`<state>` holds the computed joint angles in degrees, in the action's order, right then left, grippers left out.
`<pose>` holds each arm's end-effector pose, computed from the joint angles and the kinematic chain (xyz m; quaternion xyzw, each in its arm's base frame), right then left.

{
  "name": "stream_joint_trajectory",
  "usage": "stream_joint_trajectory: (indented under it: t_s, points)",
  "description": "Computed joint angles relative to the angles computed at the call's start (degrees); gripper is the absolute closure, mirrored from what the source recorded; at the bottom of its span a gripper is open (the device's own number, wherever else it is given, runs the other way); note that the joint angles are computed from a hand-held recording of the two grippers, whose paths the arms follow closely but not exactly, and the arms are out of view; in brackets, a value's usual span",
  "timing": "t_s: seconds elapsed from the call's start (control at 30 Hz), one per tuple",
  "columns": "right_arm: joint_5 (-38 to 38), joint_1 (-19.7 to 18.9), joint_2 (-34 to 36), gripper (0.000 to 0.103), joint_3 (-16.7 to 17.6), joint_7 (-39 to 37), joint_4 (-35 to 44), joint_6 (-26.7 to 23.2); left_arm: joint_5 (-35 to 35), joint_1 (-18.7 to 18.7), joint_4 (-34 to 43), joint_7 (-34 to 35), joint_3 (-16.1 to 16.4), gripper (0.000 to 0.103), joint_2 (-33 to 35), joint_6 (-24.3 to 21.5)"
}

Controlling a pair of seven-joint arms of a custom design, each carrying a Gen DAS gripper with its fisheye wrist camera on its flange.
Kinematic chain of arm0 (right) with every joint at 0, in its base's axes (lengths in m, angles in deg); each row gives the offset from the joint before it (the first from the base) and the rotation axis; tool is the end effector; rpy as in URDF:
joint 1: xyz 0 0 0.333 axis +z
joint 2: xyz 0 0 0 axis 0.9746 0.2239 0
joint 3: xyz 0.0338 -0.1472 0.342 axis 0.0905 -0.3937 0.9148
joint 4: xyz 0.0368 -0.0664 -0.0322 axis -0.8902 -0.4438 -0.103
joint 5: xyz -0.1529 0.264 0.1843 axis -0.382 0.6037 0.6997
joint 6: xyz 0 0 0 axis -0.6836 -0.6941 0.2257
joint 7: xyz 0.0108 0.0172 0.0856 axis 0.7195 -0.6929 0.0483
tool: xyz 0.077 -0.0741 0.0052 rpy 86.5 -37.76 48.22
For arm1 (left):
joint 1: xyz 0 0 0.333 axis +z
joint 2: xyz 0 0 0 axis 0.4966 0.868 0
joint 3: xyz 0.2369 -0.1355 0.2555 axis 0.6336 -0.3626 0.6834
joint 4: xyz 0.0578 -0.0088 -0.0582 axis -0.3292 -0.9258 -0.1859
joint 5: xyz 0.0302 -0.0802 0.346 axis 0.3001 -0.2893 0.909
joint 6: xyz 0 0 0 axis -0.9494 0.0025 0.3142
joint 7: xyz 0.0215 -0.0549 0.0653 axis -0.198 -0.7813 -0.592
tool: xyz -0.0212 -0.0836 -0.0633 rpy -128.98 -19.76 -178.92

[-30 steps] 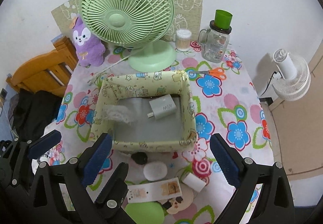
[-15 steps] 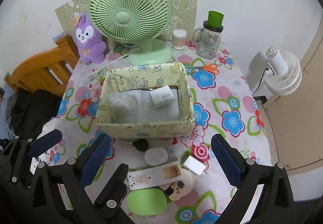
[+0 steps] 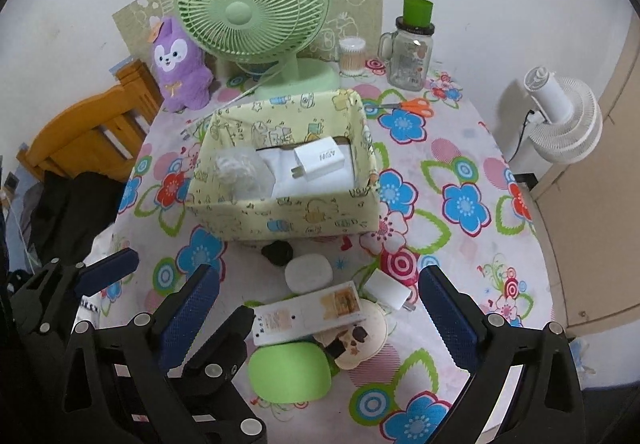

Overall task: Organize rigid objects
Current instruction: 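Withdraw both tools from the fabric box back toward the loose items, then grasp the small white plug block with the right tool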

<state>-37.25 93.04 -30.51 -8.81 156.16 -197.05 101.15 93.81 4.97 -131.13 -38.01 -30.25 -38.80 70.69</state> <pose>0.4652 0.1941 0.5465 -0.7016 0.6674 -0.1494 0.2001 0.4685 -0.3825 0.5557 -0.6175 0.7519 -0.1931 0.1265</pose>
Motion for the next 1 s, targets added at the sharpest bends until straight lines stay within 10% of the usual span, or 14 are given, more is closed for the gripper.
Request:
stream_joint_trajectory:
  t_s: [1.0]
  points:
    - [5.07, -2.87, 5.08, 0.007, -3.02, -5.26, -4.69, 3.74, -4.37, -0.67, 1.92, -0.5, 1.51, 0.001, 8.42, -0.83]
